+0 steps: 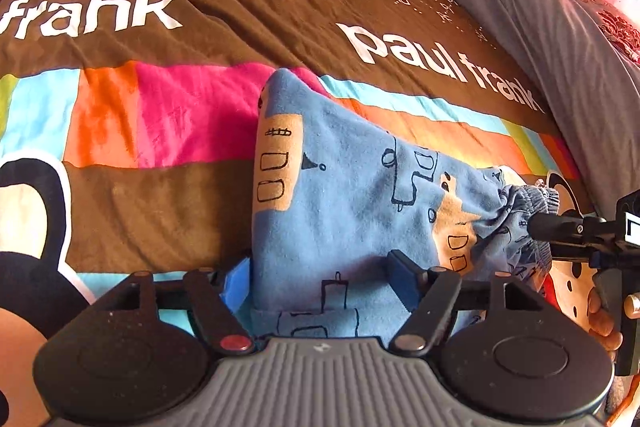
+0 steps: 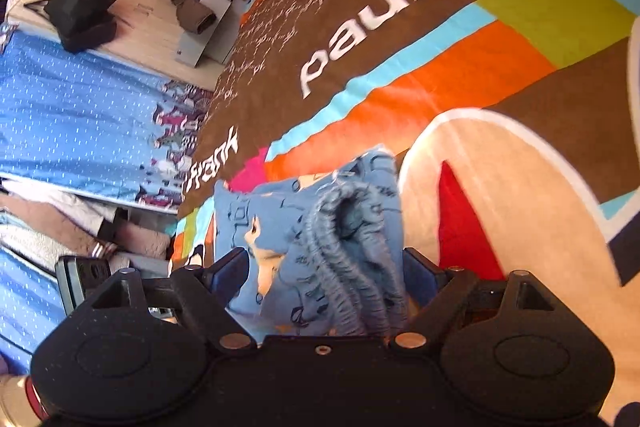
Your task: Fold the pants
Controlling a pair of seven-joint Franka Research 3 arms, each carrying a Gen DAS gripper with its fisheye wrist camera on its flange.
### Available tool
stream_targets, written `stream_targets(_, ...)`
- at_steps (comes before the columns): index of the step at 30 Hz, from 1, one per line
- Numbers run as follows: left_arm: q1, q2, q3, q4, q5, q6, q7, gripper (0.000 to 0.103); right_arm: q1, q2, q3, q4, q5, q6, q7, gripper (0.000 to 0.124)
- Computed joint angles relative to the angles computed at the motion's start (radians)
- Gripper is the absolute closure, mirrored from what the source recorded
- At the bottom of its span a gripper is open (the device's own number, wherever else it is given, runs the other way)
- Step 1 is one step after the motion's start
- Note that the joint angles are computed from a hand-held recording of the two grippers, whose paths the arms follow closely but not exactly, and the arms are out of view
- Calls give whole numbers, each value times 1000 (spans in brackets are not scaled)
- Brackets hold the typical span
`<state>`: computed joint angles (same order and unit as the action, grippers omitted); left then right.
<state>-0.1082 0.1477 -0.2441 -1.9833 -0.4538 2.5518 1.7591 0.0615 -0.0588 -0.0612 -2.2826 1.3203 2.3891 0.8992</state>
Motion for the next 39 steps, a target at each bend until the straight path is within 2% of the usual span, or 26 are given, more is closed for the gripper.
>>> stream_targets(3,-2,2,-3,0,-4,5,-3,23,3,3,3,-3,18,-7,-7,39)
stream_targets(6,-6,14,-10,2,-11,18,0,16,16,5,17,1,-29,22,-23,40)
stream_targets(7,-9,16,-14,0,-10,34,8,18,21,6,22,4,-53,38,-24,49)
stream_targets(8,-5,17,-19,-3,-30,48,26,29,24,10,24,10,-81,46,-10,90)
stream_targets(9,7,22,-28,7,-76,37,59,69,22,20,21,18,-98,34,6,107)
stream_targets(10,19,30,-33,26,-123,10,79,83,22,17,19,17,-75,36,-11,106)
stream_targets(11,15,27,-30,27,-119,21,76,88,21,14,17,19,-64,26,-30,106)
stream_targets(13,13,18,-31,27,-124,35,96,92,22,8,16,29,-60,17,-46,106)
stream_targets(20,12,13,-20,90,-193,150,113,93,16,53,12,163,42,-9,-119,107)
stream_targets(22,16,64,-15,169,-168,181,93,93,8,104,16,248,68,-20,-142,107)
stream_targets(25,12,193,0,335,-35,170,6,92,-13,239,34,434,36,-39,-120,107)
stream_targets(28,-34,344,55,519,156,103,-120,91,-27,417,58,651,-98,-38,-55,107)
stream_targets(31,-82,464,106,674,322,-24,-217,86,-4,561,48,810,-311,-30,46,103)
stream_targets(32,-97,475,122,682,372,-39,-246,77,13,592,33,837,-392,-21,93,102)
stream_targets(33,-105,466,133,659,407,-23,-281,57,18,608,25,842,-438,-13,130,98)
stream_targets(34,-118,436,154,602,446,15,-336,38,10,602,31,819,-444,11,138,82)
stream_targets(36,-110,375,159,498,486,59,-398,27,-27,557,66,730,-402,71,94,75)
stream_targets(38,-75,316,133,407,491,73,-413,27,-52,506,86,656,-407,103,66,63)
stream_targets(39,-61,287,122,366,499,86,-422,27,-60,475,92,616,-424,127,52,62)
